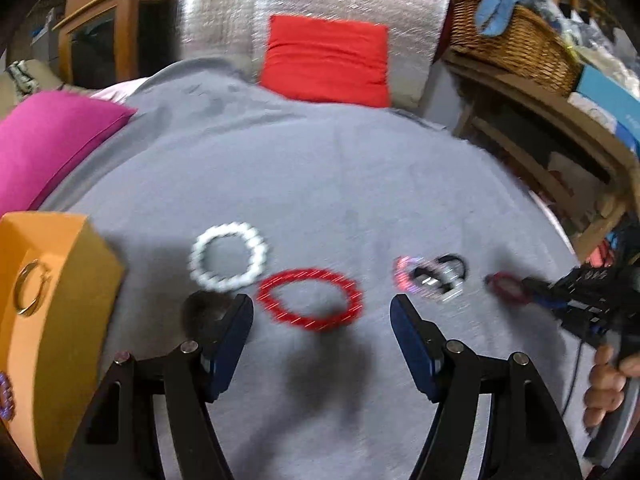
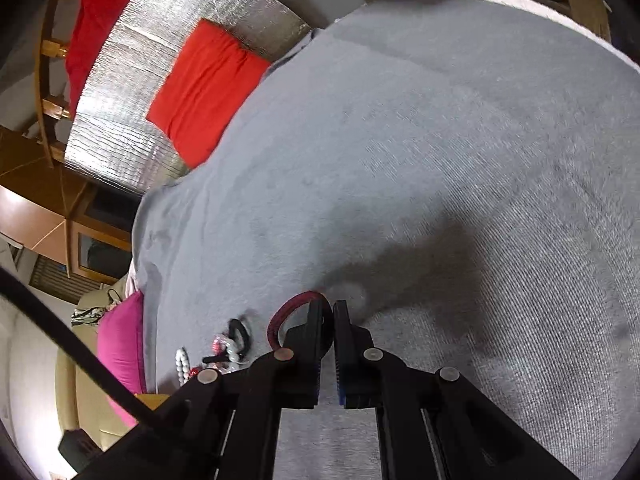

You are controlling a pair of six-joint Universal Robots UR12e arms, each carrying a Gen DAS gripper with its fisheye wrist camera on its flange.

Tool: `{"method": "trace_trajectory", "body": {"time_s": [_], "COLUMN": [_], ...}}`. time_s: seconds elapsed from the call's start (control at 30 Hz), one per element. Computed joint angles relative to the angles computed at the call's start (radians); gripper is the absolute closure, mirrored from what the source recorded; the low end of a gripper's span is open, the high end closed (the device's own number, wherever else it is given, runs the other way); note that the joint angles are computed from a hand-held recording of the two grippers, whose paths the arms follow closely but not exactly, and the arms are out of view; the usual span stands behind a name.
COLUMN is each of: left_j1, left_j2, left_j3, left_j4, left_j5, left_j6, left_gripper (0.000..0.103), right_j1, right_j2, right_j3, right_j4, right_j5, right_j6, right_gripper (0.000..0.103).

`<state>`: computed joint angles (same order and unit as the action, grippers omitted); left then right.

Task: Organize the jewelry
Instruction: 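Grasp the red bead bracelet with the left tool and lift it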

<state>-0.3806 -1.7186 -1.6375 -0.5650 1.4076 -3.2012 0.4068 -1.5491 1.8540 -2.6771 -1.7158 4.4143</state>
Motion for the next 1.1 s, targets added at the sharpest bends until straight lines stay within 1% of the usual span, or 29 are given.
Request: {"method": "trace_trajectory", "body": {"time_s": [0.1,0.13,0.17,0.2,0.27,0.33,0.43,0.5,0.57,0.67,0.77,0.9,0.93,0.97,1.0,1.03,1.07,1.1], "left_j1": [0.000,-0.004,-0.010,-0.013,-0.008,-0.005,0.007,0.020,0.020,0.013,0.002,0.005,0.006,0.007,0.005,0.006,0.008,0.009], "left_j2": [-0.017,-0.021,-0.026,-0.030,-0.034,-0.035,-0.032,-0.029,-0.029,-0.038,-0.053,-0.057,-0.056,-0.055,-0.054,-0.051,-0.049,-0.046], "left_j3": [0.014,0.018,0.023,0.030,0.040,0.048,0.045,0.041,0.040,0.047,0.065,0.057,0.051,0.048,0.046,0.042,0.040,0.041], "left_j4": [0.010,0.010,-0.001,-0.025,-0.072,-0.126,-0.157,-0.158,-0.149,-0.149,-0.149,-0.118,-0.102,-0.097,-0.096,-0.094,-0.101,-0.113], "left_j5": [-0.074,-0.065,-0.042,-0.021,-0.012,0.013,0.003,-0.029,-0.038,-0.035,-0.002,-0.017,-0.026,-0.033,-0.037,-0.045,-0.065,-0.088], "left_j6": [-0.006,-0.009,-0.012,-0.020,-0.031,-0.020,-0.016,-0.027,-0.024,-0.002,0.013,0.031,0.038,0.048,0.069,0.088,0.107,0.132], "left_gripper": [0.031,0.031,0.031,0.031,0.031,0.031,0.031,0.032,0.032,0.032,0.032,0.032,0.041,0.055,0.059,0.066,0.077,0.080], "right_j1": [-0.005,-0.007,-0.009,-0.011,-0.012,-0.014,-0.014,-0.012,-0.009,-0.010,-0.010,-0.004,-0.002,-0.001,0.000,0.000,0.001,0.001], "right_j2": [-0.005,-0.007,-0.009,-0.010,-0.010,-0.008,-0.006,-0.001,0.001,0.004,0.004,0.009,0.010,0.012,0.013,0.014,0.015,0.016], "right_j3": [0.011,0.018,0.023,0.026,0.023,0.023,0.021,0.011,0.008,0.004,0.004,-0.004,-0.006,-0.009,-0.010,-0.011,-0.012,-0.014], "right_j4": [0.009,0.007,0.003,-0.002,0.005,0.007,0.009,0.021,0.025,0.028,0.028,0.040,0.041,0.043,0.044,0.045,0.046,0.048], "right_j5": [0.025,0.031,0.036,0.040,0.042,0.044,0.044,0.037,0.032,0.033,0.030,0.016,0.013,0.011,0.010,0.010,0.009,0.007], "right_j6": [0.008,0.009,0.007,0.003,-0.009,-0.013,-0.007,-0.007,-0.004,-0.007,-0.001,-0.008,-0.011,-0.013,-0.013,-0.012,-0.009,-0.007], "right_gripper": [0.097,0.097,0.097,0.097,0.097,0.097,0.097,0.097,0.096,0.096,0.096,0.095,0.095,0.095,0.095,0.095,0.095,0.095]}}
